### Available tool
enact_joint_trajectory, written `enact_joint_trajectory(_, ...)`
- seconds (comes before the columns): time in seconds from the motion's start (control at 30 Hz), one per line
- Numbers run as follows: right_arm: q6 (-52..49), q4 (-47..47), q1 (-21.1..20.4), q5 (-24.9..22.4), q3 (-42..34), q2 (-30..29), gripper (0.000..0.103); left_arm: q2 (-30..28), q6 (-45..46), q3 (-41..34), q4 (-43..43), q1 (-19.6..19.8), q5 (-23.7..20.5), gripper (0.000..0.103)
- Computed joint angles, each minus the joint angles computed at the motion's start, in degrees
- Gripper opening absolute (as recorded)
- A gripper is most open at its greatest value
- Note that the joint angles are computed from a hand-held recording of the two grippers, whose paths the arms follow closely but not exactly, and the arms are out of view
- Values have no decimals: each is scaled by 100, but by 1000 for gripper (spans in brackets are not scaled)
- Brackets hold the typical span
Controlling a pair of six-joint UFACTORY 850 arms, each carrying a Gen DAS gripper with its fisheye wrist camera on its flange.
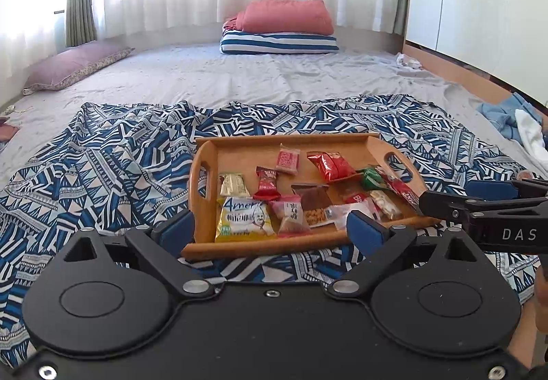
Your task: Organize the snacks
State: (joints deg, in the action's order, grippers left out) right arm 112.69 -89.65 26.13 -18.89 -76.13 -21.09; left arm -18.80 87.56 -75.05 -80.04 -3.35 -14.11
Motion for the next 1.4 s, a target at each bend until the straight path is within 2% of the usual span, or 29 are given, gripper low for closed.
enact_joint_trajectory(0.3,754,-838,270,-331,409,170,92,159,877,428,-912,28,128,97)
enact_joint_trajectory(0.43,650,-739,333,-491,429,73,92,74,1042,515,-1134,28,153,97)
enact_joint_trajectory(0.57,718,-633,327,-444,467,-20,92,-39,1643,599,-1744,2,279,97)
enact_joint_trajectory(0.83,664,-488,356,-599,506,-233,94,-300,1920,612,-2074,-52,396,97)
enact_joint_trajectory(1.03,895,-496,331,-635,503,-402,98,-451,2915,616,-3073,-69,391,97)
enact_joint_trajectory(1.23,642,-315,348,-781,412,-607,100,-588,3043,560,-3263,-58,349,97)
enact_joint_trajectory(1.4,729,-340,332,-796,355,-719,102,-677,3916,552,-4103,-102,424,97)
